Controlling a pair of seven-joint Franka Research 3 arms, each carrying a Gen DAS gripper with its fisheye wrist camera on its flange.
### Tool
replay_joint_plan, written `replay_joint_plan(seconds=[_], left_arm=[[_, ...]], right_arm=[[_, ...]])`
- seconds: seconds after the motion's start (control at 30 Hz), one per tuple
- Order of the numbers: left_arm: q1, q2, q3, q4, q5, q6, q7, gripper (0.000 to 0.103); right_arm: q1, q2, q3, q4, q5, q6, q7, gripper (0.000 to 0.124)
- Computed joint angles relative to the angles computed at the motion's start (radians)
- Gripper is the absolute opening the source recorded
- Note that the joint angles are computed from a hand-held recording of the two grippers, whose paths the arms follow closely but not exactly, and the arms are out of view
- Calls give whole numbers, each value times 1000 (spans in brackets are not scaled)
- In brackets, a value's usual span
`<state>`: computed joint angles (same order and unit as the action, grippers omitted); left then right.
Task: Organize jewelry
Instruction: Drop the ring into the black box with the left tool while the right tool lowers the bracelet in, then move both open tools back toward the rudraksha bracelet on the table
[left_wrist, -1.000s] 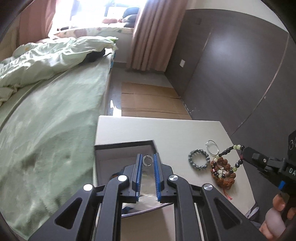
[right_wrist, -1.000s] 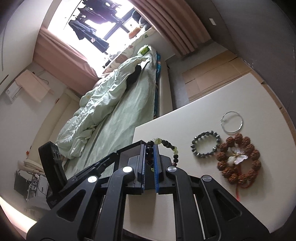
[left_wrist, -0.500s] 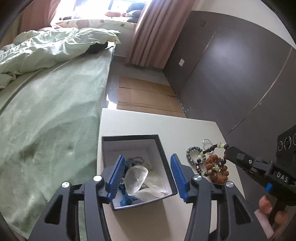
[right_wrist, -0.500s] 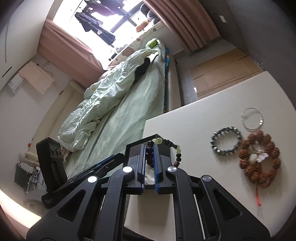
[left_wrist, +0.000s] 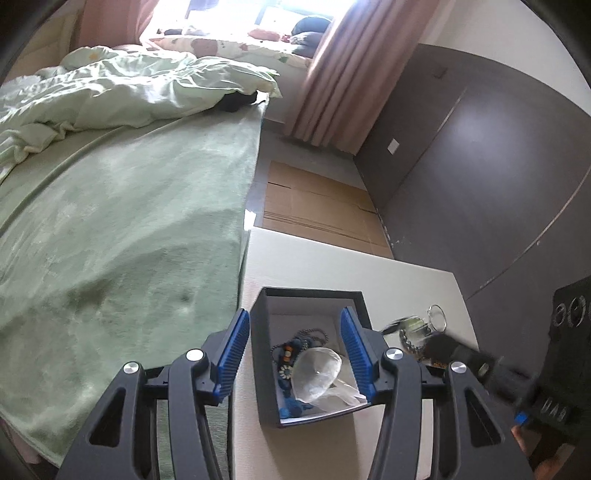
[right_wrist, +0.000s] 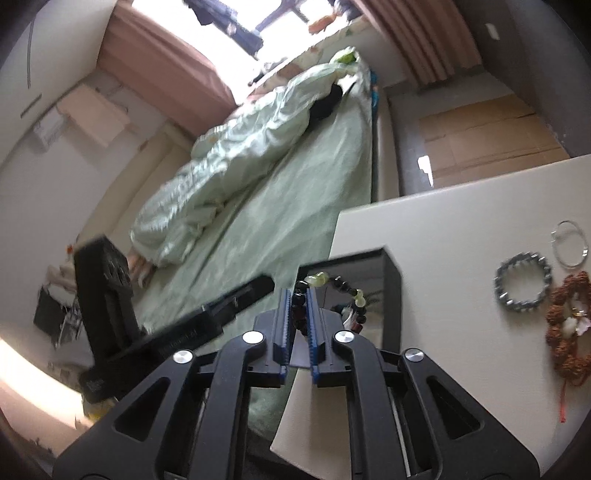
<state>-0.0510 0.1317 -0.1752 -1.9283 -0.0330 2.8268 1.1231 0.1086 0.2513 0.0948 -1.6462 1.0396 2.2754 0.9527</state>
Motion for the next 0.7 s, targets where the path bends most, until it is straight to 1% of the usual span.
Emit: replay_joint_plan(seconds=[0.07, 0.1, 0.2, 0.4, 0.43, 0.5, 0.53, 0.57, 0.6, 0.67, 0.7], left_arm=[[2, -4, 2, -6, -2, -1, -6, 49], [3, -6, 3, -9, -2, -1, -7, 49], [1, -8, 6, -10, 12, -7, -13, 49], [-12, 0, 4, 4, 50, -8, -24, 50], [-16, 2, 3, 7, 59, -7, -28, 51], [-31, 6, 7, 15, 101, 0, -50, 61], [-37, 8, 8, 20, 122, 3, -62, 62], [-43, 11, 8, 25, 141, 4, -70, 63], [-48, 15, 6, 33, 153, 2, -73, 64], [-54, 27, 1, 50, 166, -6, -72, 66], [-61, 33, 0, 59, 181, -8, -76, 66]], right_arm=[[6, -5, -1, -13, -7, 20, 12, 38], [7, -14, -2, -26, -3, 38, 12, 38], [-8, -29, -10, -42, 28, 44, 8, 38], [-33, -69, -41, -86, 31, 63, 12, 38], [-37, -74, -45, -90, 29, 63, 14, 38], [-45, -86, -55, -99, 24, 65, 14, 38], [-49, -89, -60, -101, 21, 66, 15, 38], [-54, -93, -64, -103, 21, 64, 14, 41], [-59, -98, -70, -108, 19, 65, 13, 49], [-65, -108, -78, -119, 8, 81, 13, 53], [-69, -109, -81, -120, 4, 83, 13, 53]])
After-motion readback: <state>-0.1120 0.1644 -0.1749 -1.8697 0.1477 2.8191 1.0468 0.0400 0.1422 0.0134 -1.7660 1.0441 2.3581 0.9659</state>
